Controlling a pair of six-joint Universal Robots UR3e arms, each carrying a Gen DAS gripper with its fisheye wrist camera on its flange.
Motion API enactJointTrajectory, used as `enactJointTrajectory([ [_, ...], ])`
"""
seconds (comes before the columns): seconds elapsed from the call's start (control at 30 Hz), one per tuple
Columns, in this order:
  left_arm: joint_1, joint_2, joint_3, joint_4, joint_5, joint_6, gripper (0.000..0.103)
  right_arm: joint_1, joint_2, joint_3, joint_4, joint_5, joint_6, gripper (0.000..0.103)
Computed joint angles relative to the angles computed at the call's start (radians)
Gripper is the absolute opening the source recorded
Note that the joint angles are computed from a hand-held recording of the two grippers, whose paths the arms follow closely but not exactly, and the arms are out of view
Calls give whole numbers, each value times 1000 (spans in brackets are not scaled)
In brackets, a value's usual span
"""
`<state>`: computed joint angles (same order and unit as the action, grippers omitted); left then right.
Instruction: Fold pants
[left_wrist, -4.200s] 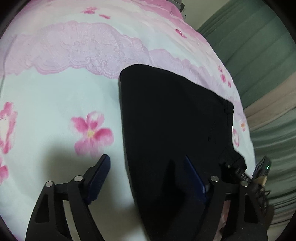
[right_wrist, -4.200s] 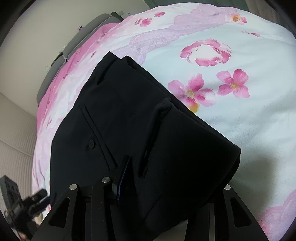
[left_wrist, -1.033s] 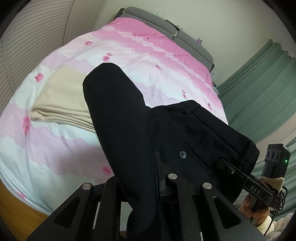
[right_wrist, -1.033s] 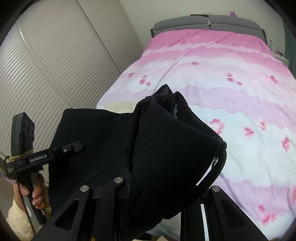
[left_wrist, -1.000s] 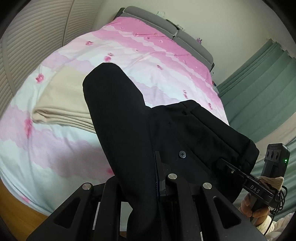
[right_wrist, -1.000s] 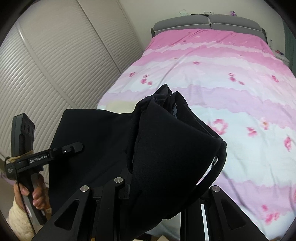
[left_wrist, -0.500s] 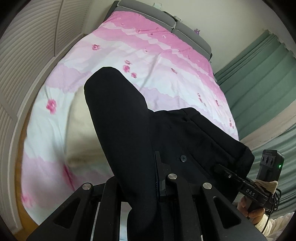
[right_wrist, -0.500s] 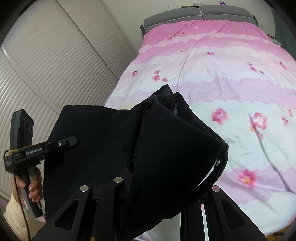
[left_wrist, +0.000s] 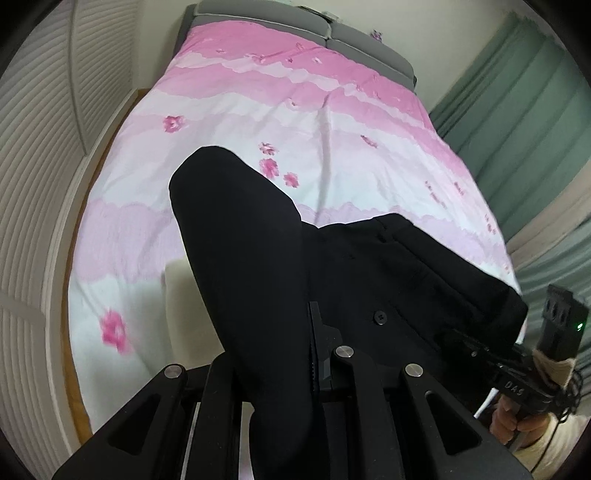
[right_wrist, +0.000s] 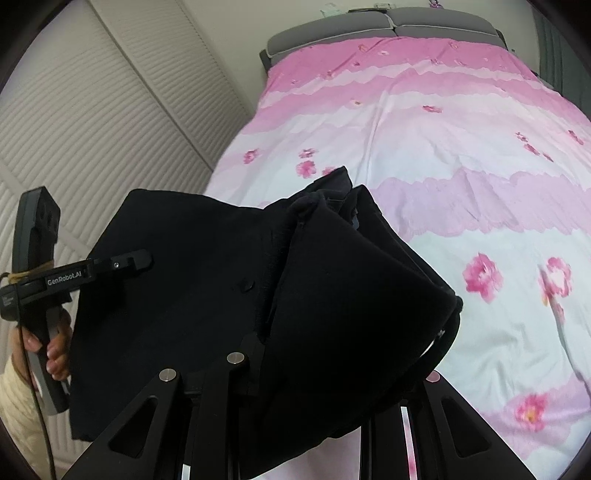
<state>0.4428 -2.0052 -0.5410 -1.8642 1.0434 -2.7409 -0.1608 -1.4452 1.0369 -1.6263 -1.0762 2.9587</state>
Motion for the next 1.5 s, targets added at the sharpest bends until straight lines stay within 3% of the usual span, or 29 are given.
enactJointTrajectory([
  [0.1, -29, -88, 60, 47, 40, 8, 15, 47, 76, -11, -91, -50, 64, 24],
  [0.3, -73, -305, 251, -5, 142, 28, 15, 95, 146, 59, -194, -119, 114, 25],
  [0.4, -72, -281, 139, 52, 175, 45, 16, 89, 122, 149, -215, -121, 123, 26],
  [0.5, -43, -246, 37, 84, 152, 42, 19, 87, 107, 198, -224, -120, 118, 27],
  [0.57, -36, -213, -42, 129, 162, 26, 25, 85, 110, 196, -214, -115, 120, 27],
  [0.7, -51, -173, -120, 175, 226, -8, 35, 56, 121, 145, -97, -85, 117, 37],
  [0.73, -63, -152, -154, 195, 259, -7, 42, 41, 118, 139, -59, -75, 123, 42],
  [0.87, -105, -17, -357, 354, 391, -6, 60, -24, 43, 206, -11, -55, 109, 51],
  [0.97, -107, 106, -488, 413, 429, -9, 60, -71, -28, 271, -7, -64, 81, 63],
  [1.0, -104, 141, -520, 424, 428, -7, 61, -87, -59, 297, -16, -81, 64, 67],
  [1.13, -136, 326, -629, 416, 448, -49, 65, -147, -133, 336, 16, -154, -23, 68],
  [1.23, -204, 435, -662, 378, 475, -111, 67, -247, -179, 328, 127, -122, -149, 68],
  [1.37, -387, 482, -557, 264, 570, -274, 75, -392, -242, 241, 309, -59, -369, 73],
  [1.4, -463, 466, -488, 209, 610, -346, 75, -444, -259, 206, 374, -43, -444, 79],
  [1.5, -637, 392, -297, 81, 703, -520, 80, -642, -293, 30, 654, 13, -729, 81],
])
